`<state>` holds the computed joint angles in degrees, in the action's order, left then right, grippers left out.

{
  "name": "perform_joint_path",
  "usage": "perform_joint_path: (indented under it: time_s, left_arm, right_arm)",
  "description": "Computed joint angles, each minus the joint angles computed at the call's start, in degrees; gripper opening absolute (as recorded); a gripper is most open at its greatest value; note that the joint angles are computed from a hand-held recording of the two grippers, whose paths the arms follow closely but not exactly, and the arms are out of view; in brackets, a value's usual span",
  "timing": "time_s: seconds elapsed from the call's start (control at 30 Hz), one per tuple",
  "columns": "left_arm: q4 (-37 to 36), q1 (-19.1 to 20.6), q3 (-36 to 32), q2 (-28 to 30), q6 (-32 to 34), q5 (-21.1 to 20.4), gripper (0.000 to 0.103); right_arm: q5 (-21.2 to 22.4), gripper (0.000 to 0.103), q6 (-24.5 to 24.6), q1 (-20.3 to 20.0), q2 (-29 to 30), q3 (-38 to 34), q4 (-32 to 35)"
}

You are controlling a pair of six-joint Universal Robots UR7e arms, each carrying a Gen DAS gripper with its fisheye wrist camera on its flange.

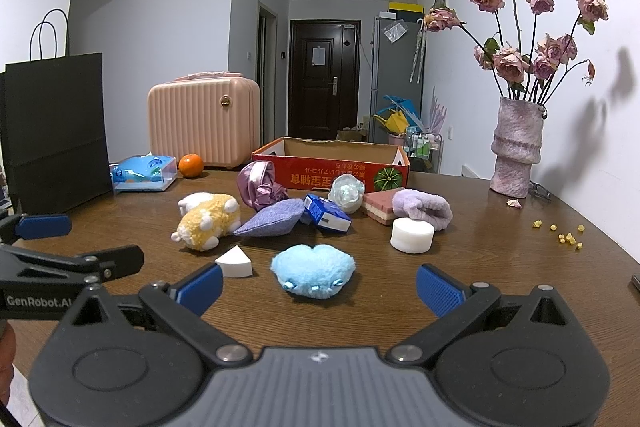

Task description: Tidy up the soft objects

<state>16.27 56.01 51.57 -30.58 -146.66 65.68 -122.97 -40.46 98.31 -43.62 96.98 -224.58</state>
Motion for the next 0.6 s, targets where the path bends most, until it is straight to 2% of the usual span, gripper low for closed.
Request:
perform_joint_path:
  time_s: [0.43,0.6]
  left_arm:
    - [0.7,-0.1,-0.8,0.4,0.0,-0.1,0.103]
    - [2.4,0.0,-4.0,2.3,-0.6,-0.9,0.103]
  right_arm:
    - [-0.5,0.103,0.1,-0.1,0.2,-0.3,0.8]
    - [-0.2,0.103,0.2,-0.8,0.6,-1.8,2.8]
